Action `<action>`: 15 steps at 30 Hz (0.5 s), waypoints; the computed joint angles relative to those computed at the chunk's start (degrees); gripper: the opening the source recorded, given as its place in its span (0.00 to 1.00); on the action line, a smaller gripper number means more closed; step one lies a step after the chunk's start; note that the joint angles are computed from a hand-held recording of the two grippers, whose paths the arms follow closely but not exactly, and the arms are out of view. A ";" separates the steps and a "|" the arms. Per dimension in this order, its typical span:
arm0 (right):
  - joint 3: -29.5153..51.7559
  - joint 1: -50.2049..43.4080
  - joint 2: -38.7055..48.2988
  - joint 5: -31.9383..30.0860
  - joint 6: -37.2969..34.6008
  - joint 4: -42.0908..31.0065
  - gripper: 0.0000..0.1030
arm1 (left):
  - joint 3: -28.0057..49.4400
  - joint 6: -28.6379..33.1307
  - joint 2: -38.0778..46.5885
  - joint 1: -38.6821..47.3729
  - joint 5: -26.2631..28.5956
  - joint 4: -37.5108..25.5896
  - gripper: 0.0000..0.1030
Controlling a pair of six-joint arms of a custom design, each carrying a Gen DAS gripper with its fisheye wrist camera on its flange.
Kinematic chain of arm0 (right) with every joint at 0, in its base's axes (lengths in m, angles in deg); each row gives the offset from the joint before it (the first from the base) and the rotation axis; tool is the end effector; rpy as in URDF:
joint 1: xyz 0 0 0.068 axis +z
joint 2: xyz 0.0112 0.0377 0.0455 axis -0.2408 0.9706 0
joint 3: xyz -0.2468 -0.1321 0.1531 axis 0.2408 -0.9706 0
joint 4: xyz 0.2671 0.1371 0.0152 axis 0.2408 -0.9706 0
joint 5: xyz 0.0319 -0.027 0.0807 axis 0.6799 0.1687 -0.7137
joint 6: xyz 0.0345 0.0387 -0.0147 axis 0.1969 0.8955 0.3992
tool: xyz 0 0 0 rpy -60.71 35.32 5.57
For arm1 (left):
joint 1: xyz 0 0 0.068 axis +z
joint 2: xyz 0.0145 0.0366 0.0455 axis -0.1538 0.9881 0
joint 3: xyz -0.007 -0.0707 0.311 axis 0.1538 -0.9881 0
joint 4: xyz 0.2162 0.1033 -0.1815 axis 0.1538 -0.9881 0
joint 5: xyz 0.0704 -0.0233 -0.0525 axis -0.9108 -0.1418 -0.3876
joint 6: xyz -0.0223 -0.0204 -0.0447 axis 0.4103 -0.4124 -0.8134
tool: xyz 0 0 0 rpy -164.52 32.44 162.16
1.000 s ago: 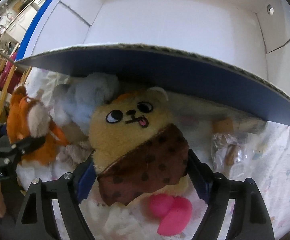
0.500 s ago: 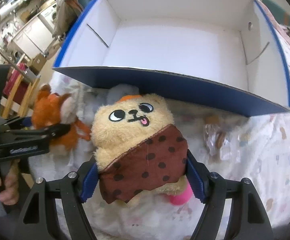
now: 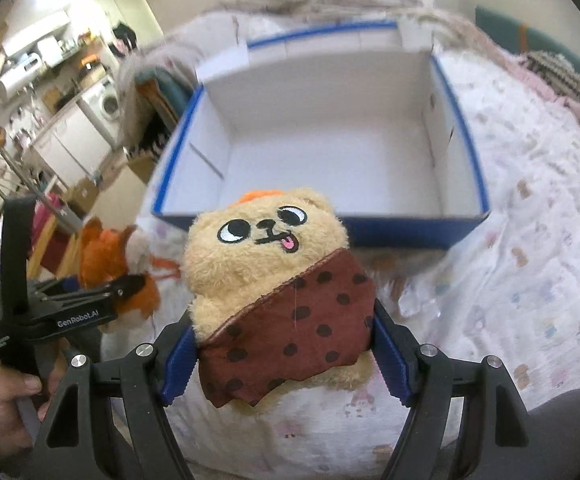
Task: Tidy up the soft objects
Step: 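Lift both plushes into the box and open both tools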
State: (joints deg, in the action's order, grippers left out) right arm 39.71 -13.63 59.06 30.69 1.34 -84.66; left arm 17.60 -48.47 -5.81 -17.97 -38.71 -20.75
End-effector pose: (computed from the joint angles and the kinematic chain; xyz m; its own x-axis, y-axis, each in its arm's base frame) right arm 0.3463 0.0166 0.2508 -0.8071 -0.1728 -0.5645 -0.3716 0.8917 0.2583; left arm 0.2976 -0.0410 0.2473 -0.8507 -0.2528 -0.4609 -0.2774 0.9606 -0.0148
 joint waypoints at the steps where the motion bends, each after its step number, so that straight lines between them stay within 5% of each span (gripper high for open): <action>1: -0.72 -0.75 -1.21 -0.64 0.03 1.26 0.79 | -0.11 -0.18 -0.75 0.03 -0.35 0.00 0.76; 15: -2.01 -2.39 -4.30 -2.47 6.97 19.29 0.79 | 5.75 0.14 -3.19 1.87 -7.52 2.94 0.76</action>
